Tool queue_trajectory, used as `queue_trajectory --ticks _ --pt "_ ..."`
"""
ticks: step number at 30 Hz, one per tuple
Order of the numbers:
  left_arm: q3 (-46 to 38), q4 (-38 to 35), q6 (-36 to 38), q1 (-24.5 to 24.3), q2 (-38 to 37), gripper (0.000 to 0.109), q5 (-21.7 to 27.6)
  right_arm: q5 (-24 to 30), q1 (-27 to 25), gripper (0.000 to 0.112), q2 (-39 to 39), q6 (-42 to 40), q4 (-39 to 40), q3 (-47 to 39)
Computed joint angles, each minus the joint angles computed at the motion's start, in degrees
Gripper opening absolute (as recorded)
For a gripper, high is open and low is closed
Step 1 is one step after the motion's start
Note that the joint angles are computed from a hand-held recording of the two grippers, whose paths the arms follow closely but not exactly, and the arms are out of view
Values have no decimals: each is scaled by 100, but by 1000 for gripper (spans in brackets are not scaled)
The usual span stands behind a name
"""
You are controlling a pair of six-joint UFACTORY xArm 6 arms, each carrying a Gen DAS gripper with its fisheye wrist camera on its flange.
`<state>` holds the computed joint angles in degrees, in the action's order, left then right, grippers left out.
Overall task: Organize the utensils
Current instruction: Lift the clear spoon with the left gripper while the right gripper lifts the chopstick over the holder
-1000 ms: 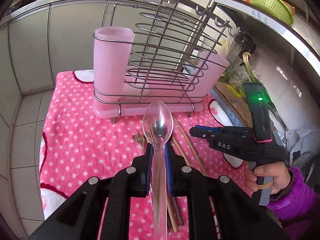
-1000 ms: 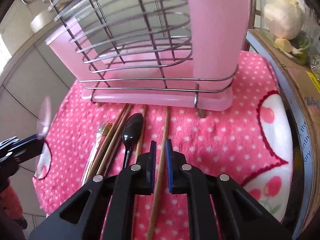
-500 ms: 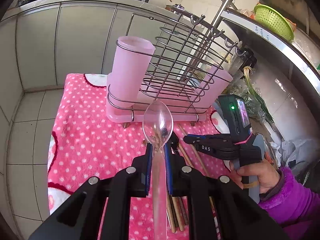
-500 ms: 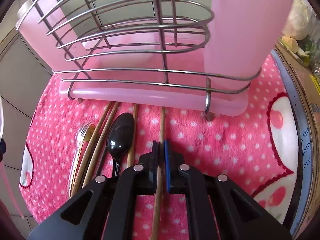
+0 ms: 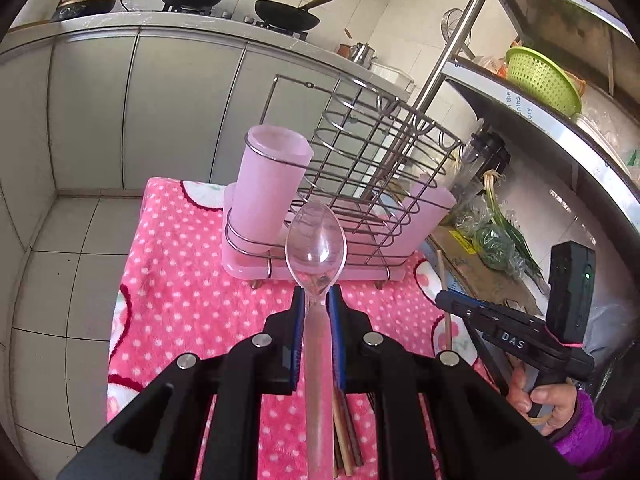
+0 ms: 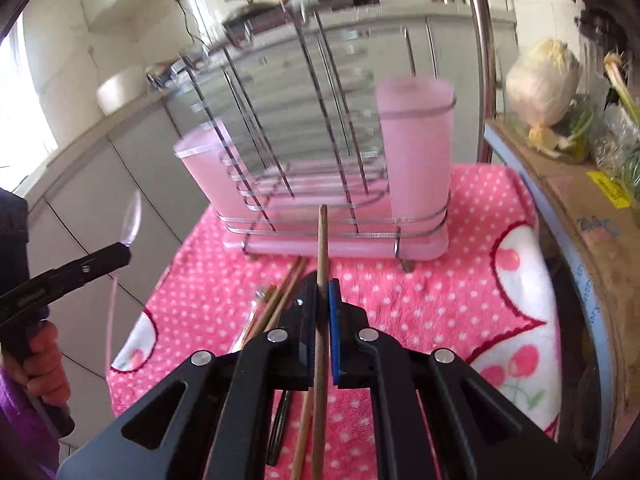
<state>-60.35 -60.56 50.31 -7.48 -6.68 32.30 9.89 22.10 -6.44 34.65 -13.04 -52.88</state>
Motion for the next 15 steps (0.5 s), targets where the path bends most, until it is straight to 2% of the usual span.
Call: queue_trajectory --ticks 4,6,8,15 --pt "-35 -326 97 -20 -76 12 -194 -346 -141 6 -399 362 -421 203" --pt "-142 -373 11 -43 -36 12 -316 -416 -230 6 -660 115 -212 277" --pt "-311 -365 -124 -72 46 12 -452 -538 -309 6 -757 188 -333 219" --pt "-1495 -802 -39 -207 693 12 -1089 -661 -528 6 -781 -1022 750 -524"
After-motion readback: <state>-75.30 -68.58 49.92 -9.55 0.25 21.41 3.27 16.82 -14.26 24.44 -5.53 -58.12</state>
